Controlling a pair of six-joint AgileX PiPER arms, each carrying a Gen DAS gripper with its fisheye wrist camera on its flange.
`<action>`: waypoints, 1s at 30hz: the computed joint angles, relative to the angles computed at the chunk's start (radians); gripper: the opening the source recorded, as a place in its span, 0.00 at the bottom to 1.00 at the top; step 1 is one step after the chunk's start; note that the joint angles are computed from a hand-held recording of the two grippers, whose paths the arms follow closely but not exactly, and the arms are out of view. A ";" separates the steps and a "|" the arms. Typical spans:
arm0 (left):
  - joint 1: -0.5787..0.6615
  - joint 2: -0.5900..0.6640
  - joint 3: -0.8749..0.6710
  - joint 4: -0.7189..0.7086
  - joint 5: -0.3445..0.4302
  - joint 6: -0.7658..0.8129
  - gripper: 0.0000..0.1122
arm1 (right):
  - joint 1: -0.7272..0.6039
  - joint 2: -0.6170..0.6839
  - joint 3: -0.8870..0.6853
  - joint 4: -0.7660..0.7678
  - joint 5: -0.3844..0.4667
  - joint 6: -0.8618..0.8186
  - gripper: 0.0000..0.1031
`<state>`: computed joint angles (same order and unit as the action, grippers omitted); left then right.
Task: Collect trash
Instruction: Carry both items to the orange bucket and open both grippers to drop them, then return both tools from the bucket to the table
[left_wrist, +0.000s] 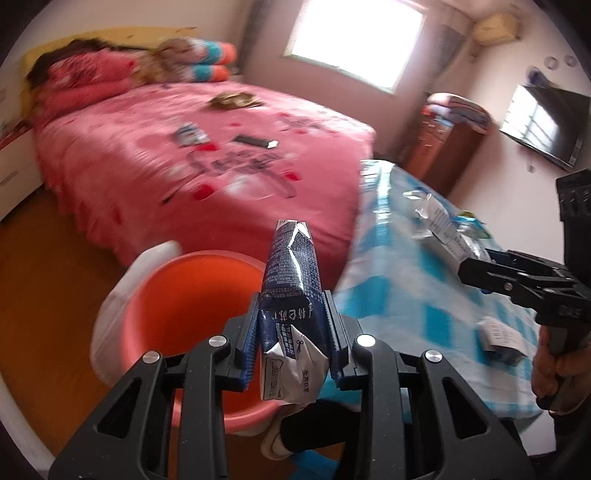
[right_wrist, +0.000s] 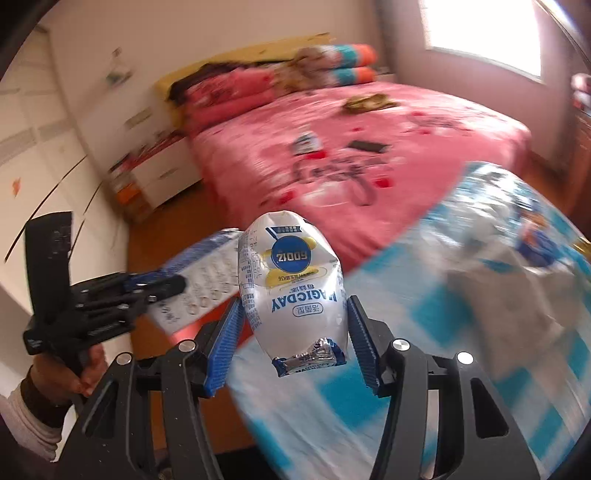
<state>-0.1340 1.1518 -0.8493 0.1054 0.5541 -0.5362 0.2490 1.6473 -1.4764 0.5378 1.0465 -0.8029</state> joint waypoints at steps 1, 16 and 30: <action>0.026 -0.006 0.020 -0.018 -0.005 0.018 0.29 | 0.028 0.017 -0.008 -0.009 -0.003 0.011 0.56; 0.140 -0.051 0.271 0.385 -0.210 -0.382 0.72 | 0.158 0.074 0.144 -0.019 -0.230 0.123 0.87; -0.095 -0.088 0.253 0.727 -0.111 -0.733 0.78 | -0.082 -0.177 0.420 0.381 -0.279 -0.267 0.95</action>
<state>-0.2293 1.0639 -0.5962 0.8325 0.4436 -1.2687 0.1666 1.4704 -1.0566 0.9192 0.7677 -1.0699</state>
